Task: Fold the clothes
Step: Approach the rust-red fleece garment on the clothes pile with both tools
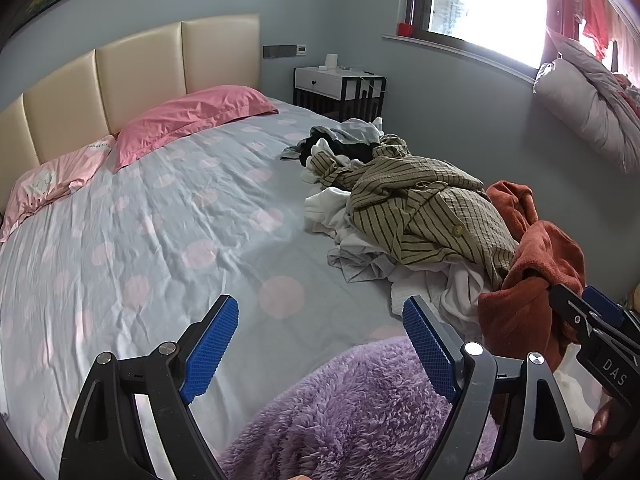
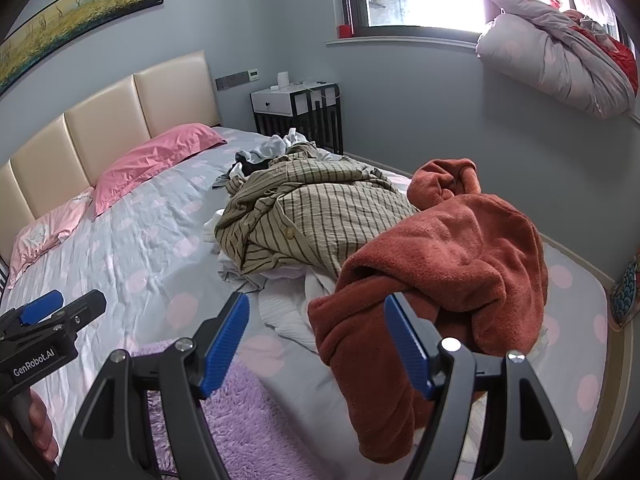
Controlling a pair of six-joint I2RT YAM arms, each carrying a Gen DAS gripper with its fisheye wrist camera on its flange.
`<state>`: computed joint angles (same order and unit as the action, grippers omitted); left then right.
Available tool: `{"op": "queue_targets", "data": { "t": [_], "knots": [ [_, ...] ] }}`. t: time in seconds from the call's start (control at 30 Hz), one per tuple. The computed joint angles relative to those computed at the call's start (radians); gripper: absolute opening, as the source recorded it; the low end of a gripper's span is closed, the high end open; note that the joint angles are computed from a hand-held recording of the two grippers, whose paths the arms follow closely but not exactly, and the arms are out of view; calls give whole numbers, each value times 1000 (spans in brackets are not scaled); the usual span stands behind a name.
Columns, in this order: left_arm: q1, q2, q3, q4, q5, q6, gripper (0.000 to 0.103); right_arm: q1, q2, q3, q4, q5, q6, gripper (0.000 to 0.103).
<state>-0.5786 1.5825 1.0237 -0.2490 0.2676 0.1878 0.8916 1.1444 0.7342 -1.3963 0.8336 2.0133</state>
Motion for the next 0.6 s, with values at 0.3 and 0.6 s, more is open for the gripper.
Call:
{"op": "queue_targets", "data": {
  "t": [0.3,0.6],
  "knots": [
    [7,-3,-1,-2,10,-1,86,22,28,13,-10,10,20,70],
    [2,-7,-4,-1,7,-5,86,14,7,-3,13,-3,9,70]
  ]
}}
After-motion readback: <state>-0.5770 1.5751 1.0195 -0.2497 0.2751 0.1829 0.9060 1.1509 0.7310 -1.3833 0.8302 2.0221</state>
